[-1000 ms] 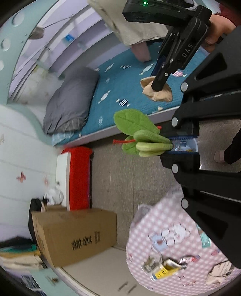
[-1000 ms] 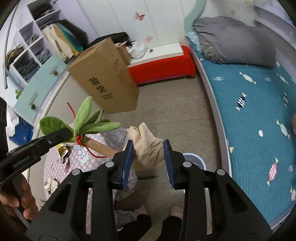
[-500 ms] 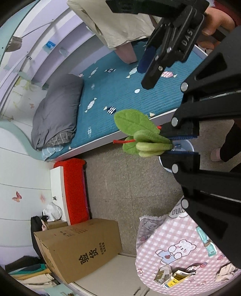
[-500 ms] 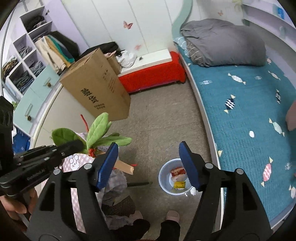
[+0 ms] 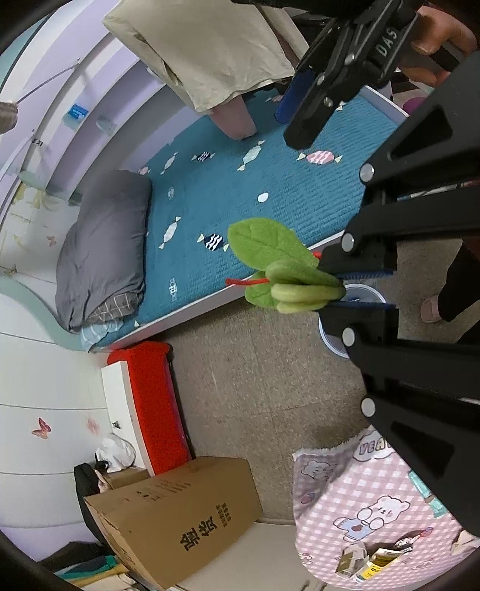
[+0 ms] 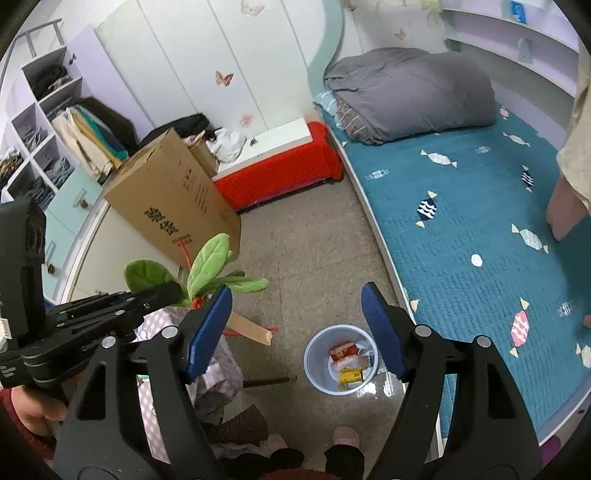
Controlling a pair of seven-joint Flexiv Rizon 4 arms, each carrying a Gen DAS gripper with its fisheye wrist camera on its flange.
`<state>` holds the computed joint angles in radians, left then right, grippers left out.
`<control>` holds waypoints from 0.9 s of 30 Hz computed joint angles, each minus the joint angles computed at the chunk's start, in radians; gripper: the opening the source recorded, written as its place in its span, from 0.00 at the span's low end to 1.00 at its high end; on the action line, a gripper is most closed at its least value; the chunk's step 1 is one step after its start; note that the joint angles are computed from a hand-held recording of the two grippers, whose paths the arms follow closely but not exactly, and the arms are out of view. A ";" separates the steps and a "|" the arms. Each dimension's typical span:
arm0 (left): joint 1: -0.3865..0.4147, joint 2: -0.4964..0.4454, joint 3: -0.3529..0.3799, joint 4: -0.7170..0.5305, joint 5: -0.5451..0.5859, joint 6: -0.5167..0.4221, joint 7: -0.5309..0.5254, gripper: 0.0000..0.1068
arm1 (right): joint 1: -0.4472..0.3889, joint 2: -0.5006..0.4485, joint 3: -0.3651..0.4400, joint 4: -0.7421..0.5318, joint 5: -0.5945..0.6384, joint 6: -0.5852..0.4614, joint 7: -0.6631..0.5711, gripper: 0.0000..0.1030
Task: Collect trash
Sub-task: 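Carry both items over the blue bucket and open both tools, then move both tools back over the table and grasp the teal toothpaste tube with the right tool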
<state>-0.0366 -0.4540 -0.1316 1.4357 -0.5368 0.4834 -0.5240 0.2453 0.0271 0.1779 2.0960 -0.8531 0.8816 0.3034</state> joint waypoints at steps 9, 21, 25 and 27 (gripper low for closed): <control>-0.005 -0.003 0.002 -0.001 -0.001 -0.019 -0.053 0.72 | -0.003 0.020 0.010 0.017 0.005 -0.014 0.014 0.71; 0.033 0.005 0.027 0.014 -0.009 0.008 -0.088 0.72 | 0.022 -0.061 -0.008 -0.034 0.042 0.066 -0.070 0.72; 0.058 -0.003 0.047 0.012 0.004 0.028 -0.132 0.73 | 0.046 -0.137 -0.025 -0.092 0.084 0.129 -0.158 0.72; 0.075 -0.010 0.060 0.008 0.015 0.038 -0.158 0.73 | 0.061 -0.173 -0.032 -0.122 0.115 0.153 -0.209 0.72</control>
